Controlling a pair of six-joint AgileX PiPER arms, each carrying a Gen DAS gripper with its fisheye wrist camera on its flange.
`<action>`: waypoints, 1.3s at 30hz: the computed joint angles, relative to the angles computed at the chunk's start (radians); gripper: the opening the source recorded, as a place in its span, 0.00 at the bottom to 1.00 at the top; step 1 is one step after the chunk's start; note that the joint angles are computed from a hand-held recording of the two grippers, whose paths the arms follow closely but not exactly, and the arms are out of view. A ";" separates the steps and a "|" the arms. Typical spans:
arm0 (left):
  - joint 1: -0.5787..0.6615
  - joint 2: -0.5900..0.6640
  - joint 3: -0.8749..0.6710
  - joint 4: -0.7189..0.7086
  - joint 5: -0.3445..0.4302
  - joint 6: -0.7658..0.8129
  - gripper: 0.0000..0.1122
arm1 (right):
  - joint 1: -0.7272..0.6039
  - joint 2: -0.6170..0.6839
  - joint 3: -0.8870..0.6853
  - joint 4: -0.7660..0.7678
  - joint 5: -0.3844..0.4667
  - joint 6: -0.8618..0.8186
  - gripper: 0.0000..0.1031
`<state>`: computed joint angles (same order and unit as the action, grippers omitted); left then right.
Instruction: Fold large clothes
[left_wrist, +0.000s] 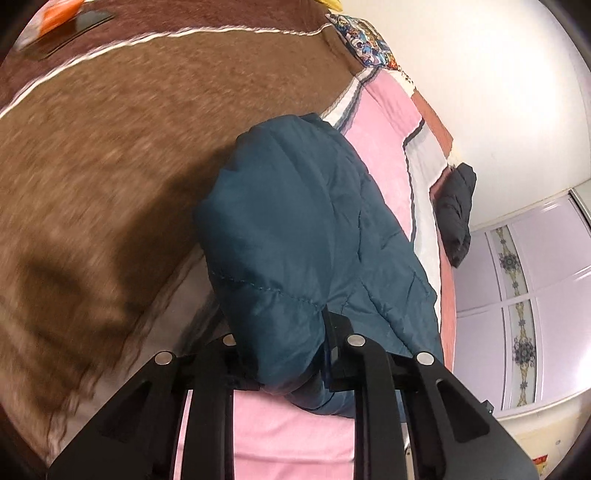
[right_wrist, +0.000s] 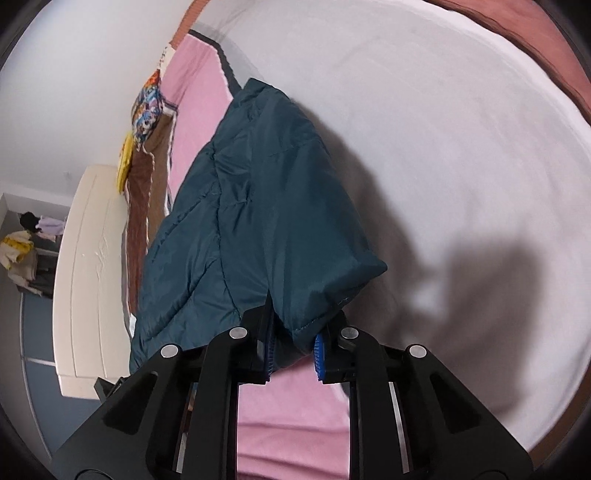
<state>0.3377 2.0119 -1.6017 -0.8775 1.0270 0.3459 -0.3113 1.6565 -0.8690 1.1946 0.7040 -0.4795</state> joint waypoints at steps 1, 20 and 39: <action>0.013 -0.023 0.054 -0.009 -0.005 0.029 0.19 | -0.003 -0.014 0.027 -0.004 0.000 -0.007 0.17; 0.072 -0.012 0.201 -0.113 -0.090 0.109 0.58 | 0.056 -0.019 0.030 -0.282 -0.125 0.164 0.50; 0.056 0.023 0.256 -0.256 -0.069 0.198 0.64 | 0.572 0.306 -0.731 -0.746 -0.052 0.475 0.10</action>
<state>0.3941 2.0350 -1.3455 -1.1338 0.9580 0.5438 0.2607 1.9622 -1.5996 0.4487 0.6517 -0.0043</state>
